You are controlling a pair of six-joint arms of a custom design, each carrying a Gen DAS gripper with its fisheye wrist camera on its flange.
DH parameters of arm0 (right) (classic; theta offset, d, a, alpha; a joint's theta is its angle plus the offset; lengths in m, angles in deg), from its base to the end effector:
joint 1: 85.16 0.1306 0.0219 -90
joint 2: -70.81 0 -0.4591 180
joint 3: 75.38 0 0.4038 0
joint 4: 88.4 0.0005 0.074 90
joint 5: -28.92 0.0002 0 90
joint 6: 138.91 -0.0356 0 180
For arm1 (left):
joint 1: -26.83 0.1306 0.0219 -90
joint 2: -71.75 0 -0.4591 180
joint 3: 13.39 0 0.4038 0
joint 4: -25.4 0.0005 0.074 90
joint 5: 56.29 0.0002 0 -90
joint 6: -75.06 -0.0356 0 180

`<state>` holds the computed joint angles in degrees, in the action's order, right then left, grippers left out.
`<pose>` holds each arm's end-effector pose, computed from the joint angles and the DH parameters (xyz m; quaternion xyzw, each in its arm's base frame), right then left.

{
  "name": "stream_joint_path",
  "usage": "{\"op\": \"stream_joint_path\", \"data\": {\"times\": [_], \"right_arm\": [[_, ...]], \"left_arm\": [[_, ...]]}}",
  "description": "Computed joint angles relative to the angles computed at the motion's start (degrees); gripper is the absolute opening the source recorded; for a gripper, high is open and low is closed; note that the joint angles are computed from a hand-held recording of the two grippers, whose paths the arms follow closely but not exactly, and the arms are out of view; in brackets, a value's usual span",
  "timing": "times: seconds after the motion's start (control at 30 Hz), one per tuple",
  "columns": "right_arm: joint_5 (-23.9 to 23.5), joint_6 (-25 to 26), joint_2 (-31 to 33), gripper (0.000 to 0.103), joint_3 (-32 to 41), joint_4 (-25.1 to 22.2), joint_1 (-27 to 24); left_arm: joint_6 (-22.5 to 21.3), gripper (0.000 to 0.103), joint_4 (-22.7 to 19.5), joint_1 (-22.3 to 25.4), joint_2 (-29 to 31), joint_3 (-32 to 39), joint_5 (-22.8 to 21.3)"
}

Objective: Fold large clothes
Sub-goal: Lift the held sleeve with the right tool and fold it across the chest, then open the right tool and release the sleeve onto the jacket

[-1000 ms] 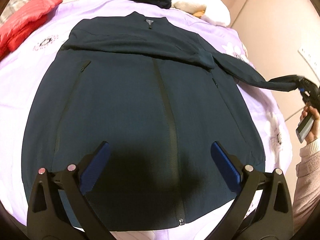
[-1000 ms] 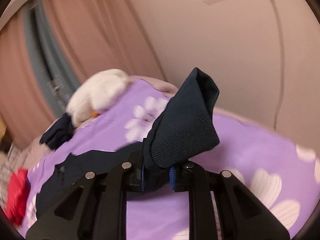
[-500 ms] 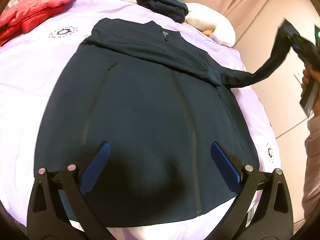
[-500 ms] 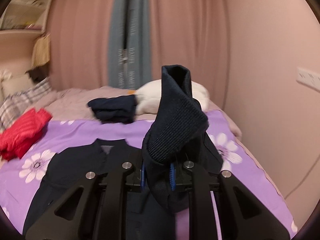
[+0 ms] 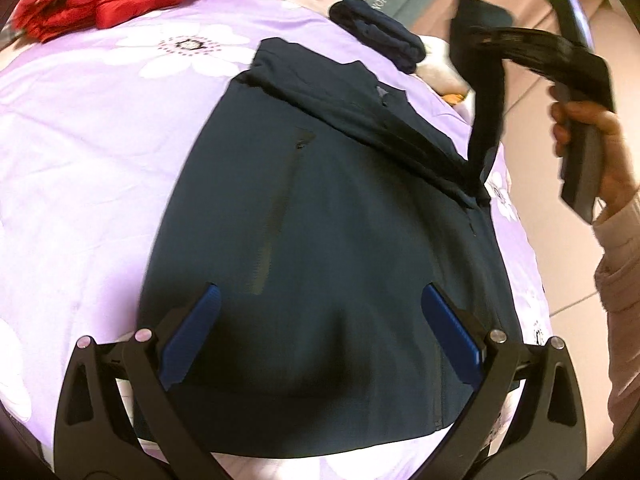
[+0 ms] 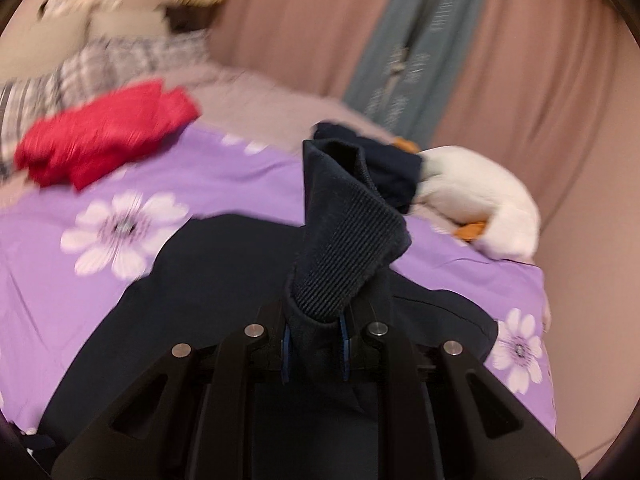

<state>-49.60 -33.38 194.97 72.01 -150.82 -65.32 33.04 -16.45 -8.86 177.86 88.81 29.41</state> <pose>0.6940 0.2423 0.6008 -0.2322 0.8693 -0.0742 0.4300 0.5116 -0.3648 0.4655 -0.1131 0.9189 -0.2251 0.3035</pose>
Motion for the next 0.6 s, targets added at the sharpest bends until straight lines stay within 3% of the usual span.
{"op": "stream_joint_path", "data": {"times": [0.07, 0.13, 0.17, 0.2, 0.33, 0.43, 0.6], "right_arm": [[0.7, 0.2, 2.5, 0.02, 1.1, -2.3, 1.7], [-0.8, -0.5, 5.1, 0.043, 3.3, -6.4, 2.5], [-2.3, -1.0, 5.8, 0.064, 3.4, -7.7, 2.8], [-3.2, -1.1, 5.6, 0.069, 2.4, -7.8, 3.0], [-12.6, -0.5, 1.8, 0.07, -5.0, -6.2, 2.4], [-18.9, -1.4, -3.8, 0.078, -13.7, -2.2, -0.1], [-19.2, -4.0, -10.8, 0.083, -25.5, 3.1, -4.7]], "left_arm": [[0.5, 0.101, -0.2, 0.3, -0.2, -0.6, 0.1], [1.1, 0.101, -0.1, 0.7, -0.2, -1.1, 0.2], [1.3, 0.101, -0.1, 0.9, -0.3, -1.3, 0.3], [1.6, 0.101, 0.2, 1.2, -0.4, -1.6, 0.5], [2.3, 0.101, 1.1, 1.9, -0.8, -2.7, 1.0], [3.2, 0.101, 1.9, 2.6, -0.9, -3.2, 1.7], [1.9, 0.101, 2.0, 4.2, 0.6, -0.1, 3.8]]}}
